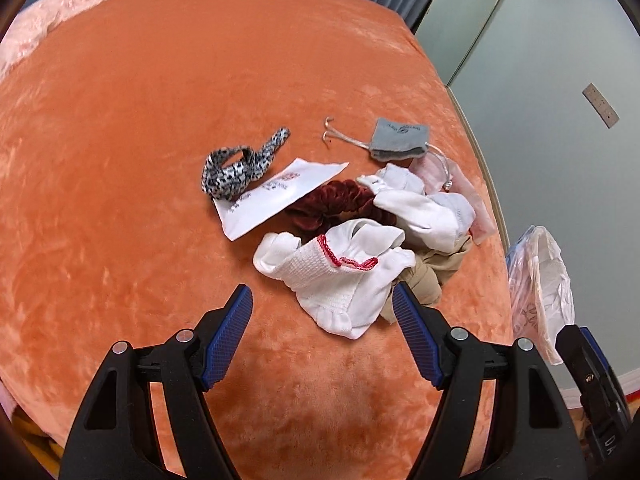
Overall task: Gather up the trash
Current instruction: 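Move the left gripper back to the pile and grasp the white sock, then lift the white sock with the left gripper over the wastebasket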
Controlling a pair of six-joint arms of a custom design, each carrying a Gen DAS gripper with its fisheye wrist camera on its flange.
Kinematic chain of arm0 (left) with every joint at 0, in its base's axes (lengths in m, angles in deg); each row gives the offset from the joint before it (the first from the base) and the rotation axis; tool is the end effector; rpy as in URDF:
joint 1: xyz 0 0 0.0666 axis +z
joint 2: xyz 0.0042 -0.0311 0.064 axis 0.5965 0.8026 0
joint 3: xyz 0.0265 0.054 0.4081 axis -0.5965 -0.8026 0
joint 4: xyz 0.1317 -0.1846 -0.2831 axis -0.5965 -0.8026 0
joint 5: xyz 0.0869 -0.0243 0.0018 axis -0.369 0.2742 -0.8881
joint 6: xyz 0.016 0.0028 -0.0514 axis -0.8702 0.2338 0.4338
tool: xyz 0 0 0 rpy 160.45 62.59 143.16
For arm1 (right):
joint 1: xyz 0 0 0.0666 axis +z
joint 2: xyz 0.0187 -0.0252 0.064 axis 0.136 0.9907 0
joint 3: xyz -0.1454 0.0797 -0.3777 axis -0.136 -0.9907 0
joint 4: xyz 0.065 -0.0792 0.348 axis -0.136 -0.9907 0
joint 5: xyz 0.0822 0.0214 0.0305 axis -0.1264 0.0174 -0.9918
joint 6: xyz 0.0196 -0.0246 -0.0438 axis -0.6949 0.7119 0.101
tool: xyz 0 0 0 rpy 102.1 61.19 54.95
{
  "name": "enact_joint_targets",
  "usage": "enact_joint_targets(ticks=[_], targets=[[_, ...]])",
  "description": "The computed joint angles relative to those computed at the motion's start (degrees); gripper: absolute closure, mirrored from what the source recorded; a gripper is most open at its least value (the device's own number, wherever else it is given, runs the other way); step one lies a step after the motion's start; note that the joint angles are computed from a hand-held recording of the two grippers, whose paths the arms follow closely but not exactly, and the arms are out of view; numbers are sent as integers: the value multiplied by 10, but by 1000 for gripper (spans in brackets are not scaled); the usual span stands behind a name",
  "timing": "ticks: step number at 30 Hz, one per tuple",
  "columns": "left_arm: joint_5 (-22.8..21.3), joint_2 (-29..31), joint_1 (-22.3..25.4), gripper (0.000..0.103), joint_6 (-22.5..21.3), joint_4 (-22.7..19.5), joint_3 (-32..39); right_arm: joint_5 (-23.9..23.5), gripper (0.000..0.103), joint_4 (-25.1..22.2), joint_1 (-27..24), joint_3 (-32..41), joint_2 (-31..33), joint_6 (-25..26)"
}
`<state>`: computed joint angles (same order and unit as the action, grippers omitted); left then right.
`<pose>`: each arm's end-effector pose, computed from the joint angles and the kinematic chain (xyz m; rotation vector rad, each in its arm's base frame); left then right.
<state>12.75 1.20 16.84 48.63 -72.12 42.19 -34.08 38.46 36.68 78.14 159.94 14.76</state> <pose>0.4012 -0.1405 0.3734 -0.6886 2.5167 -0.2885 0.4061 0.2208 0.4289 -0.2067 2.4650 0.2809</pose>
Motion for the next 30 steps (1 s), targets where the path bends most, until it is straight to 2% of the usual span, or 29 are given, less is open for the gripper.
enact_joint_targets(ticks=[4,8,10,11,13,15,18,20,23,30], targets=[[48,22,16,34,9,23,-2,-5,25,2,4,9,18,-4],[61,45,23,35,18,30,5,-17,25,1,3,23,39,-9],[70,52,27,39,22,37,6,-20,25,0,3,31,49,-10],[73,56,29,46,24,39,7,-21,26,-1,3,36,56,-9],[76,61,32,52,23,43,8,-26,27,1,3,47,69,-6],[79,62,34,69,16,46,8,-31,30,0,3,58,81,-2],[81,62,36,83,1,44,10,-43,40,-7,2,79,107,4],[80,58,38,87,-4,43,9,-58,49,-15,1,97,126,8],[73,54,37,89,-12,37,11,-73,57,-23,3,120,150,12],[48,53,33,89,-37,13,29,-107,69,-39,8,161,189,22]])
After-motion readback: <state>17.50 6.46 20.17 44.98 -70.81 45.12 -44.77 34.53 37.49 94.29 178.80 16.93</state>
